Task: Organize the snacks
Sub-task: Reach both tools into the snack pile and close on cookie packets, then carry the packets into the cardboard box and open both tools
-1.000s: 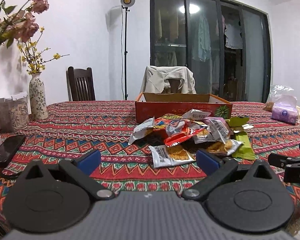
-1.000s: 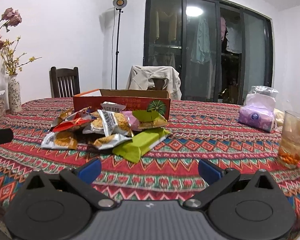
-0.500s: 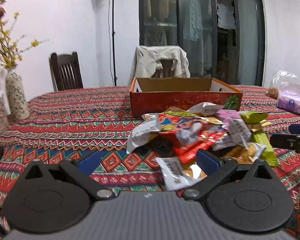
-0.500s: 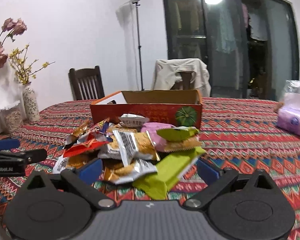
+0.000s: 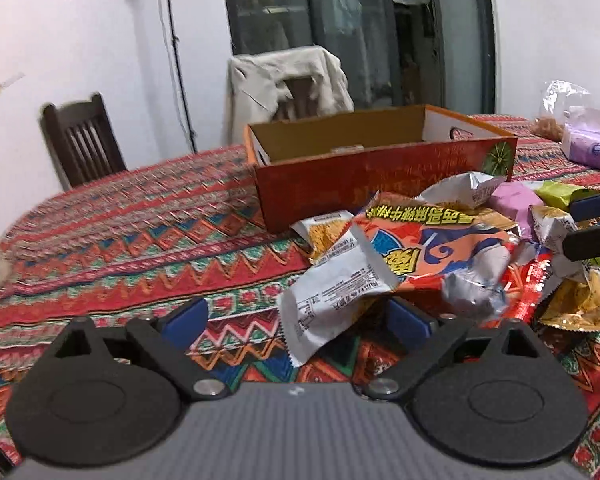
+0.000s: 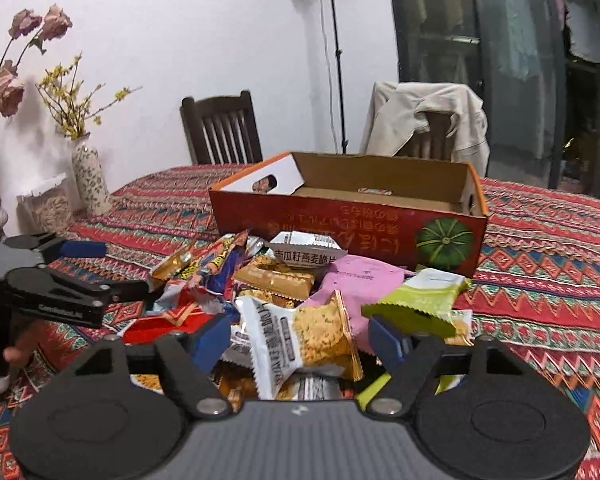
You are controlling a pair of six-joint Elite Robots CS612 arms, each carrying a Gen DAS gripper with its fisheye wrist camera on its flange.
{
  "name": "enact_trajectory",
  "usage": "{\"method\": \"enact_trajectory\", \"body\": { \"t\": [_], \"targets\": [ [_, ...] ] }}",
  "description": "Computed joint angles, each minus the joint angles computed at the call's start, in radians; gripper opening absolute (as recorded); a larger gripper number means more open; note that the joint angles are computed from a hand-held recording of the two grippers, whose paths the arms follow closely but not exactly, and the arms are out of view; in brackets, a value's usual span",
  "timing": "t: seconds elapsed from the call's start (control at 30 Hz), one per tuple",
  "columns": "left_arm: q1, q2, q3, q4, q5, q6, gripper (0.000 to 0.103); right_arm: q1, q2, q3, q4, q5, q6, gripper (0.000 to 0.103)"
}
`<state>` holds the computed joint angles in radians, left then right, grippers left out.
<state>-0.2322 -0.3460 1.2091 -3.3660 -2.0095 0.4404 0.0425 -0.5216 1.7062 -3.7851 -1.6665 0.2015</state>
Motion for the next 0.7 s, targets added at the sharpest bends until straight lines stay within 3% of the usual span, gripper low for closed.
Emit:
{"method": "enact_trajectory", "body": {
  "t": [0.1,0.17,0.2,0.27,0.3,0.37,0.43,0.53,0.57,0.7],
  "targets": [
    [0.003,0.015,-0.048,0.091,-0.049,0.016,0.097,-0.014,0.003,-0.017,0.043,0.037,-0.011,0.069],
    [0.002,0.023,-0.074,0.147,-0.058,0.011,0.093,-0.019,0.006,-0.029,0.071,0.049,-0.017,0.06],
    [0.003,0.025,-0.084,0.175,-0.067,0.008,0.087,-0.021,0.009,-0.033,0.079,0.053,-0.017,0.059],
    [0.008,0.032,-0.105,0.216,-0.101,-0.001,0.051,-0.024,0.014,-0.039,0.07,0.061,-0.015,0.056],
    [0.009,0.036,-0.109,0.203,-0.107,-0.012,0.043,-0.024,0.016,-0.04,0.065,0.06,-0.015,0.054],
    [0.013,0.039,-0.112,0.192,-0.127,-0.026,0.037,-0.028,0.017,-0.037,0.05,0.072,-0.007,0.046],
    [0.013,0.034,-0.101,0.172,-0.118,-0.03,0.029,-0.026,0.018,-0.036,0.042,0.063,-0.007,0.046],
    [0.01,0.022,-0.08,0.141,-0.095,-0.059,0.025,-0.022,0.015,-0.031,0.036,0.05,-0.022,0.045],
    [0.011,0.018,-0.071,0.126,-0.097,-0.07,0.017,-0.021,0.012,-0.027,0.03,0.049,-0.028,0.045],
    [0.016,-0.001,-0.036,0.08,-0.104,-0.105,0.013,-0.013,0.003,-0.009,-0.012,0.026,-0.049,0.045]
  ]
}}
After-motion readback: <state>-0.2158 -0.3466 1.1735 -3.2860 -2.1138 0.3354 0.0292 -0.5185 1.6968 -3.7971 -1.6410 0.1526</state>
